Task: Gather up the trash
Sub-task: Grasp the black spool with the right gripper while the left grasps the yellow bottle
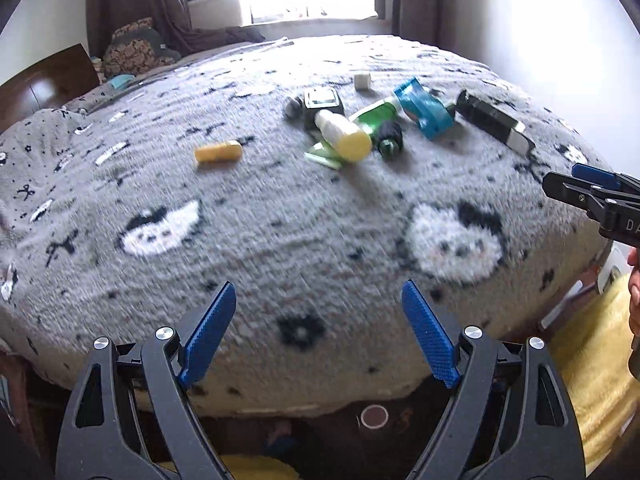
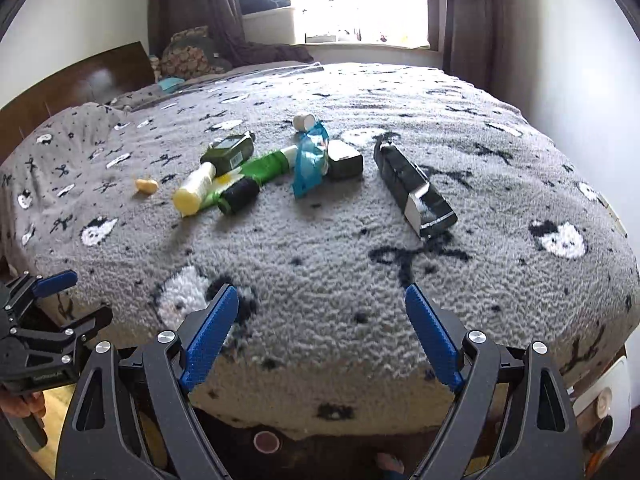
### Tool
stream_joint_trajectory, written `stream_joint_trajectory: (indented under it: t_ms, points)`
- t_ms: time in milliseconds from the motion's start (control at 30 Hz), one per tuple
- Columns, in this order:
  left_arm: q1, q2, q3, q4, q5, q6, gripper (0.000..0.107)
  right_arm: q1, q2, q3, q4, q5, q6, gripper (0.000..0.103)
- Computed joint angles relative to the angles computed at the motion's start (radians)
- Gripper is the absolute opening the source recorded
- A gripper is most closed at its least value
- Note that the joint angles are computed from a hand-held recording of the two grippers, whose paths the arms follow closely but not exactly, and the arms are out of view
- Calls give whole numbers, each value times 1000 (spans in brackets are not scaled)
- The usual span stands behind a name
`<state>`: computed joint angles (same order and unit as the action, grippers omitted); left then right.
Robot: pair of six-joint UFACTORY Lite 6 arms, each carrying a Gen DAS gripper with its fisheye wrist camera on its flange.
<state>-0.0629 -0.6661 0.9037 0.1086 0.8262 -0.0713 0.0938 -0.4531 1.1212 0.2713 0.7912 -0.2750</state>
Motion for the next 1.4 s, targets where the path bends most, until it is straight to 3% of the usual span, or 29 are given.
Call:
stream_joint_trajectory:
  t_ms: [133, 433, 733, 1000, 1400]
  points:
    - [54, 87, 78, -28, -29, 42, 80, 85, 110, 111, -96, -37, 108, 86]
    - [106, 253, 201, -28, -83, 61, 80, 156, 382, 357, -122, -67, 202, 86]
    - [88, 361, 264, -17, -116, 39, 80, 211, 696, 670, -81, -6, 254, 85]
    - [74, 404, 283, -12, -129, 29, 80, 239, 886, 825, -13, 92, 248, 51]
    - [53, 482, 326, -7, -151, 7, 80, 225, 897, 828, 54, 91, 167, 32]
